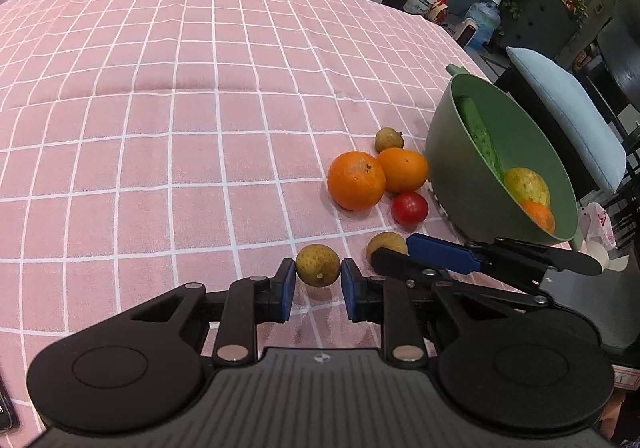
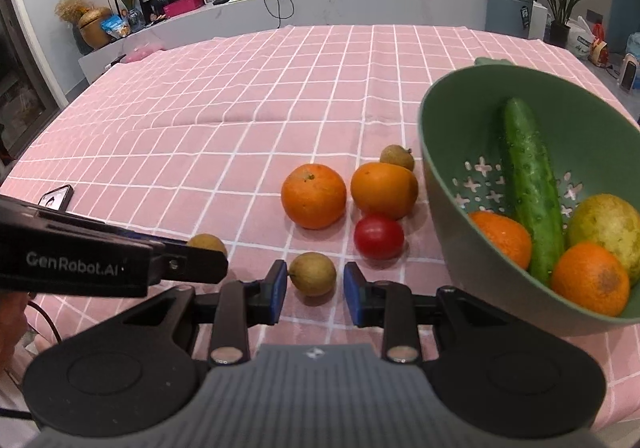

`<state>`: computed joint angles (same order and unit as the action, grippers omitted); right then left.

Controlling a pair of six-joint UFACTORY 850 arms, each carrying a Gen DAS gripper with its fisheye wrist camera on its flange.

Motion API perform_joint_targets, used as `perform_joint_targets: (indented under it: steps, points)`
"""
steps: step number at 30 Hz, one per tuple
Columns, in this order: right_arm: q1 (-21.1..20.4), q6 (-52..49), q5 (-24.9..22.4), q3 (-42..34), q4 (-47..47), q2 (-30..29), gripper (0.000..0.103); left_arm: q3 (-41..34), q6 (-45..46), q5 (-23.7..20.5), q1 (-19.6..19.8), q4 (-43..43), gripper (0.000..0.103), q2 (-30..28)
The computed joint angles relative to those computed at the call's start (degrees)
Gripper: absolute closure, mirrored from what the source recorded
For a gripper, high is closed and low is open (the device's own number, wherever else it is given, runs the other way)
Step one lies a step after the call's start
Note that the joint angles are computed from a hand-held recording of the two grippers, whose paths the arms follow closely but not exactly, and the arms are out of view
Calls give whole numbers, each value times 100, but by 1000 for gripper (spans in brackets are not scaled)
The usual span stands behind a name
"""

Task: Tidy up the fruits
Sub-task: 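Grasp a kiwi with the left gripper while the right gripper grasps another kiwi, then carry the kiwi in the left gripper over the colander while the right gripper carries its kiwi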

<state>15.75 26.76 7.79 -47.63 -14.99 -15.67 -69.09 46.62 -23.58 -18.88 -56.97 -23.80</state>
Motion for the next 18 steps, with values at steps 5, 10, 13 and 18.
perform_joint_targets:
  steps: [5, 10, 13, 18]
  points:
    - [32, -357, -40, -42, 325, -77, 82, -31, -133, 24, -40, 72, 76, -50]
    - [37, -641, 6, 11, 664, -27, 82, -5, -2, 75, -50, -70, 76, -41]
    - [39, -608, 60, 78, 639, 81, 82, 39, 76, 115, -58, -94, 76, 22]
    - [5, -101, 187, 237, 193, 400, 82, 141, 177, 322, -109, -125, 76, 215]
